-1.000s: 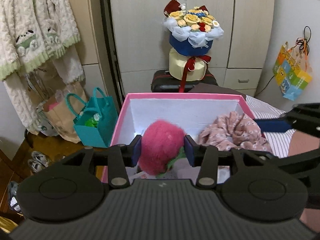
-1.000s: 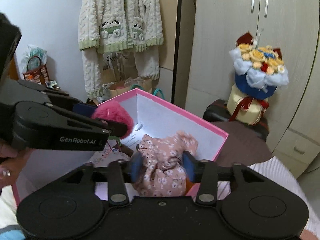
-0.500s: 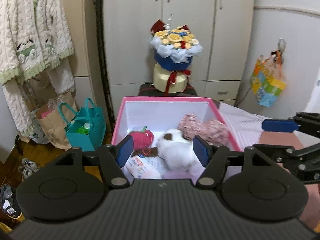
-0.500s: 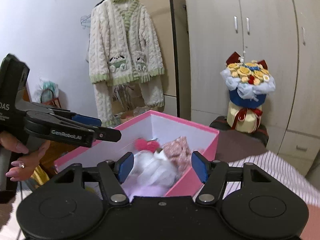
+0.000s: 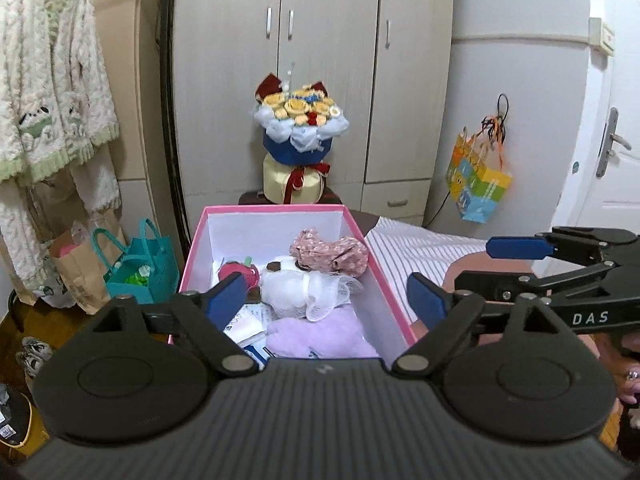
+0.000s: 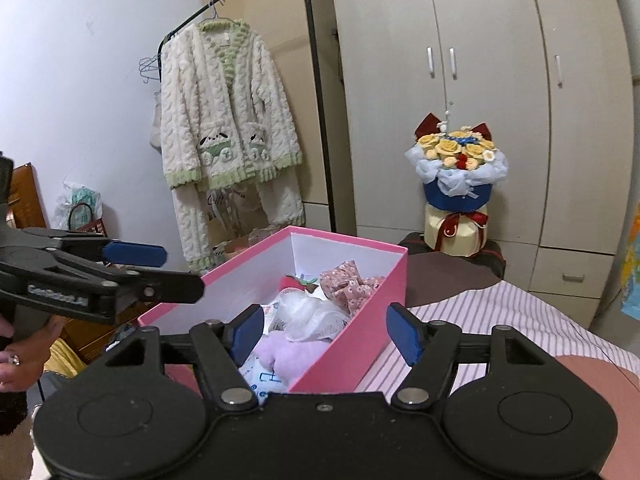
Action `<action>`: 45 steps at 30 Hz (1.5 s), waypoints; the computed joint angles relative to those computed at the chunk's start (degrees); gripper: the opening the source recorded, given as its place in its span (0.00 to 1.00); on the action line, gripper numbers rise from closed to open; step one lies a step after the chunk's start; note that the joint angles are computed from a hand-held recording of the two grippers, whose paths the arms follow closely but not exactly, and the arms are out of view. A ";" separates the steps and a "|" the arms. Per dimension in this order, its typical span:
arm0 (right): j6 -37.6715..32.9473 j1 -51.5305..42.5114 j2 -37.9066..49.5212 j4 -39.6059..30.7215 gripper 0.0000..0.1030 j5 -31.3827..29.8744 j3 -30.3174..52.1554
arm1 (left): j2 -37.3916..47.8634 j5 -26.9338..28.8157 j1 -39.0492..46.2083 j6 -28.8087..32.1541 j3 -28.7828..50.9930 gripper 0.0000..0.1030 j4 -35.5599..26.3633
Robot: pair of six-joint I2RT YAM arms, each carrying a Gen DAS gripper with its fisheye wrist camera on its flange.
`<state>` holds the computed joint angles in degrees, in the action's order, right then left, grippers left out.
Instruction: Organize soft objects
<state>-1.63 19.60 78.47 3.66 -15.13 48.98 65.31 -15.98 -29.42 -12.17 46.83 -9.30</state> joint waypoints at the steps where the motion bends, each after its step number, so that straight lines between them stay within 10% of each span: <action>1: 0.22 -0.05 -1.38 0.14 0.71 0.18 -1.26 | -0.92 -1.10 -0.98 -0.47 -0.73 0.90 0.00; 11: 2.08 1.01 -13.07 -0.45 0.91 7.14 -10.99 | -0.61 -12.24 -8.72 -6.38 -1.67 1.00 -4.02; 18: 2.65 6.98 -18.04 -10.39 1.00 22.78 -9.99 | 2.01 -17.79 -14.45 -10.28 1.46 1.00 -10.27; 31: 9.61 10.65 -32.22 -20.42 1.00 33.62 -14.92 | 2.39 -33.74 -27.04 -20.27 1.05 1.00 -14.31; 45: 13.98 18.28 -42.09 -25.00 1.00 45.56 -19.25 | 3.76 -38.88 -32.87 -24.25 -1.70 1.00 -12.53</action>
<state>12.35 37.89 36.38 -21.34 30.43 29.73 69.07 -54.86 -62.29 -36.42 45.13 -21.83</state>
